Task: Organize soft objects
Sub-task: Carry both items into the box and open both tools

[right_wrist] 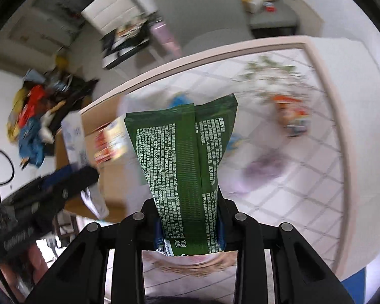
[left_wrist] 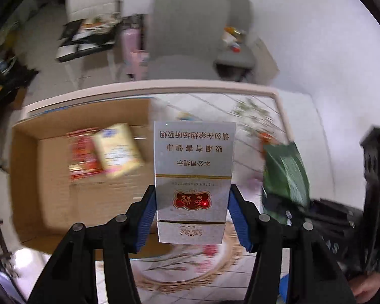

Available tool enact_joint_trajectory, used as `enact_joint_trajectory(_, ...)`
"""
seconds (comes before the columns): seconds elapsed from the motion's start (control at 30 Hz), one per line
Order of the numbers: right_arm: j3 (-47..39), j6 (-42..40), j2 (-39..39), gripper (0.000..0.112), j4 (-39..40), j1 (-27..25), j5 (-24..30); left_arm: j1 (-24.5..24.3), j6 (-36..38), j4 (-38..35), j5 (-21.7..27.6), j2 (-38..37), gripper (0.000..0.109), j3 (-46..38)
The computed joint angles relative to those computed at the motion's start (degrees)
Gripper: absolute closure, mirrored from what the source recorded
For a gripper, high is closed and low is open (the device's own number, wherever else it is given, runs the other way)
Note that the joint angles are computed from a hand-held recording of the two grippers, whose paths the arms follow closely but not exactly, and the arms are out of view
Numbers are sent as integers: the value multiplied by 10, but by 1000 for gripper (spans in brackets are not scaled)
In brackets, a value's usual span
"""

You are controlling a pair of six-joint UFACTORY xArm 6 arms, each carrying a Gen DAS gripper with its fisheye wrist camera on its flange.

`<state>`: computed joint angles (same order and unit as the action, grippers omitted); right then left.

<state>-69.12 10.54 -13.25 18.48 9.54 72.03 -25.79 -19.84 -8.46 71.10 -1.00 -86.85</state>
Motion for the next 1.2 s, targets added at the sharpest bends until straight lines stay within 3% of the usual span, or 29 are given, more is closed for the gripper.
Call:
enact_joint_trajectory(0.23, -82, 100, 77, 79, -24, 144, -8, 126, 44, 14, 23, -54, 56, 67)
enact_joint_trajectory(0.43, -145, 165, 162, 79, -56, 205, -2, 192, 91, 36, 31, -18, 56, 65)
enact_joint_trajectory(0.9, -188, 197, 278, 79, -72, 209, 19, 226, 150, 19, 74, 182, 55, -58)
enact_joint_trajectory(1.1, -214, 204, 318, 78, -64, 209, 42, 222, 153, 38, 82, 208, 55, -77)
enact_joint_trajectory(1.2, -214, 207, 323, 68, -55, 207, 43, 226, 153, 27, 95, 212, 55, -87)
